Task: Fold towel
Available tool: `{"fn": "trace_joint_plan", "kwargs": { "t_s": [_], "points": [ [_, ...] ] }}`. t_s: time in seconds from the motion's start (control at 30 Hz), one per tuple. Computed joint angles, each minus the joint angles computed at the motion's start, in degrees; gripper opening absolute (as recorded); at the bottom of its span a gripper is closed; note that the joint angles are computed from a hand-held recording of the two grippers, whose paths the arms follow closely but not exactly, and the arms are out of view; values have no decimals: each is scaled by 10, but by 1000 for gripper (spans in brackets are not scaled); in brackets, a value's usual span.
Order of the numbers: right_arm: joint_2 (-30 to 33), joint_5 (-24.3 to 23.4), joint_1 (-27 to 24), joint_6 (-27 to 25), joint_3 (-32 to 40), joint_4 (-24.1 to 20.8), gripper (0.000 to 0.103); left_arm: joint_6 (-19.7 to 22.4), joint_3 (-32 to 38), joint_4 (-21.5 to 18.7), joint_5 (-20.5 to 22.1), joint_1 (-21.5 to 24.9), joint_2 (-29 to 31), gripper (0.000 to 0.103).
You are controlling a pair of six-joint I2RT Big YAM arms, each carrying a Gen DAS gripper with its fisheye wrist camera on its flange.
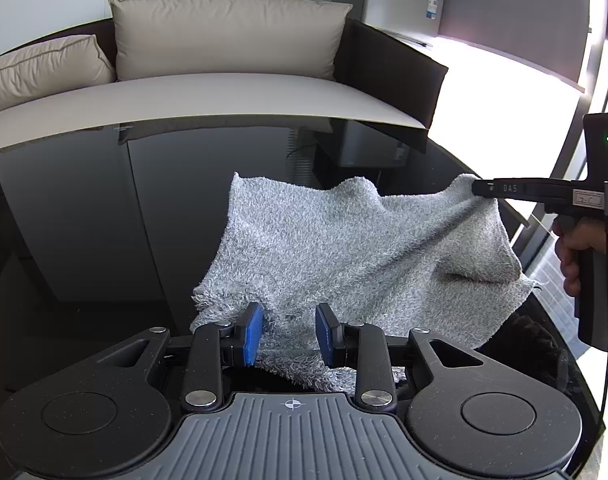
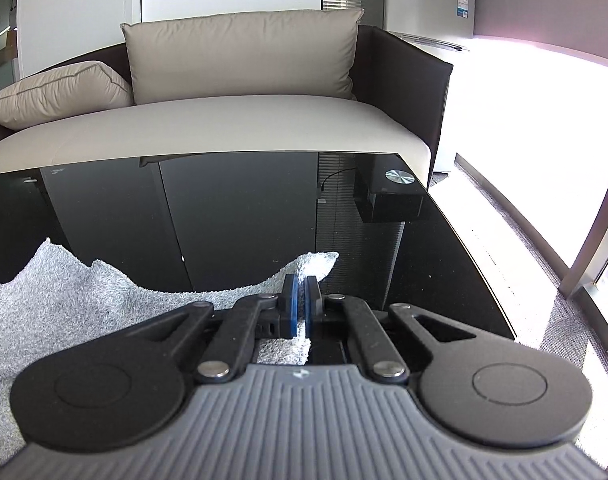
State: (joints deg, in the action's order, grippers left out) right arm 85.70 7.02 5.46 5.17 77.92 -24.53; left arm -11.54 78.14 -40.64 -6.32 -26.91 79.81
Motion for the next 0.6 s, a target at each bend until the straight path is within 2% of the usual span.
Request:
{"fn": "trace_joint_plan", "kwargs": {
  "t_s": [0.27, 0.3, 0.37, 0.43, 0.6],
  "points": [
    [7, -14, -8, -5, 2, 13, 5, 3, -4, -3, -2, 1, -5, 27],
    [5, -17, -9, -3, 2, 12, 7, 3, -3, -3, -2, 1, -4, 27],
    [-2, -16, -9, 0, -1, 14, 30, 1, -2, -4, -2, 2, -4, 27],
    [-14, -12, -11, 10, -9, 20, 36, 0, 1, -4, -4, 0, -3, 28],
    [-49, -18, -20, 49, -36, 10, 36, -3, 1, -4, -6, 0, -5, 28]
  ]
}}
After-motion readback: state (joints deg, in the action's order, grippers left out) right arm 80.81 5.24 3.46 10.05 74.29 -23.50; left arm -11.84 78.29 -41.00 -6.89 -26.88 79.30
